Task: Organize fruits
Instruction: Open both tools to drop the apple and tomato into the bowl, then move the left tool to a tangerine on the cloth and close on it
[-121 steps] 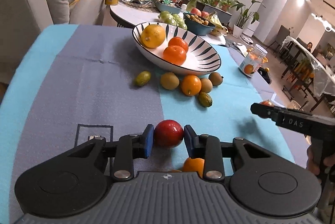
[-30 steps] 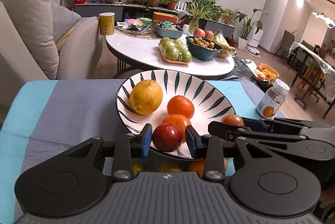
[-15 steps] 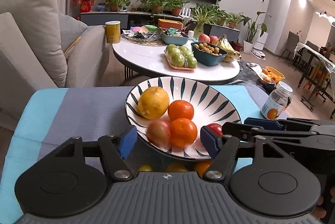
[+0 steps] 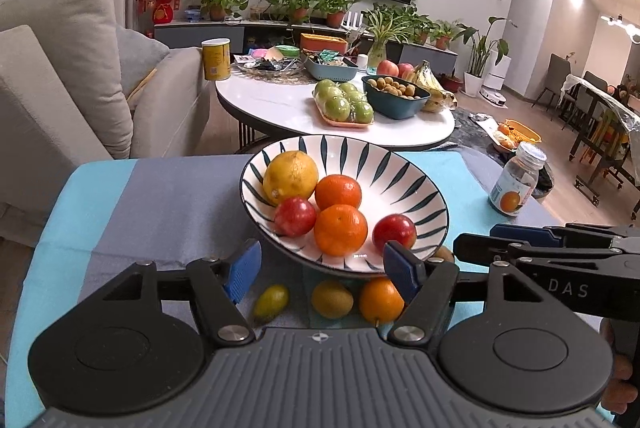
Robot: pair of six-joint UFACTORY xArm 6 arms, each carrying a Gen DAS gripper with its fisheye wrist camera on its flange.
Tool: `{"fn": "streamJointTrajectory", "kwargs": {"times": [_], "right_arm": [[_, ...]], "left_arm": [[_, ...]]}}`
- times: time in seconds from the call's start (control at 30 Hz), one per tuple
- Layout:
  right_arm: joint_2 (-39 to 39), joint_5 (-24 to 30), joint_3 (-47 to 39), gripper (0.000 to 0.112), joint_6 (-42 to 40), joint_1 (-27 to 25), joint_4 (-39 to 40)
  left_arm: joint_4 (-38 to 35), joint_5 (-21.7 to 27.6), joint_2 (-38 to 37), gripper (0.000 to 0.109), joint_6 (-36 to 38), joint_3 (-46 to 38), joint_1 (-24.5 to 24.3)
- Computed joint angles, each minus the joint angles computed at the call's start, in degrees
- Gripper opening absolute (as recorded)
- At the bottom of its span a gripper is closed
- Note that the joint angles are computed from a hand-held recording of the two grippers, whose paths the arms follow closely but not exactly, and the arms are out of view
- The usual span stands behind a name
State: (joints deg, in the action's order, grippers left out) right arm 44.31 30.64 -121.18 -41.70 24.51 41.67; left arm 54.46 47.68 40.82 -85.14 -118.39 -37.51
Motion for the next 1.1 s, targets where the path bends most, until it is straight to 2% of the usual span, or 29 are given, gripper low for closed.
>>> {"fn": "streamJointTrajectory", "kwargs": {"times": [0.43, 0.67, 0.77, 0.8, 0.9, 1.0, 1.07, 1.1], "right_arm": [[-5.9, 0.9, 9.1, 0.078, -5.7, 0.2, 4.6], [-7.1, 1.4, 10.2, 0.078, -8.1, 0.3, 7.5], [-7.8, 1.5, 11.1, 0.078, -11.0, 1.0, 8.9], [-8.0, 1.8, 11.2, 0.078, -11.4, 1.2, 8.9], [-8.5, 2.9, 11.8, 0.078, -11.5, 1.6, 8.7], [-9.7, 3.0, 13.4, 0.078, -12.7, 1.7, 9.7], [-10.3, 2.5, 14.3, 0.078, -13.3, 1.9, 10.1], [-10.3, 2.5, 14.3, 0.078, -13.3, 1.9, 9.9]], "left_arm": [[1.9, 0.5, -6.4, 0.066, -5.6, 9.4, -2.6], [2.2, -4.7, -10.8, 0.066, -4.5, 17.6, -4.4], [2.2, -5.7, -11.0, 0.066, -3.4, 18.5, -5.1], [2.0, -4.6, -10.6, 0.064, -2.7, 17.9, -5.5], [-0.2, -3.4, -9.7, 0.05, -0.5, 16.9, -6.0], [-0.6, -6.2, -10.0, 0.049, -1.5, 18.4, -5.7], [-0.4, -6.7, -9.7, 0.042, -1.8, 18.3, -5.7], [-0.9, -6.7, -9.4, 0.033, -1.7, 18.0, -5.7]]}}
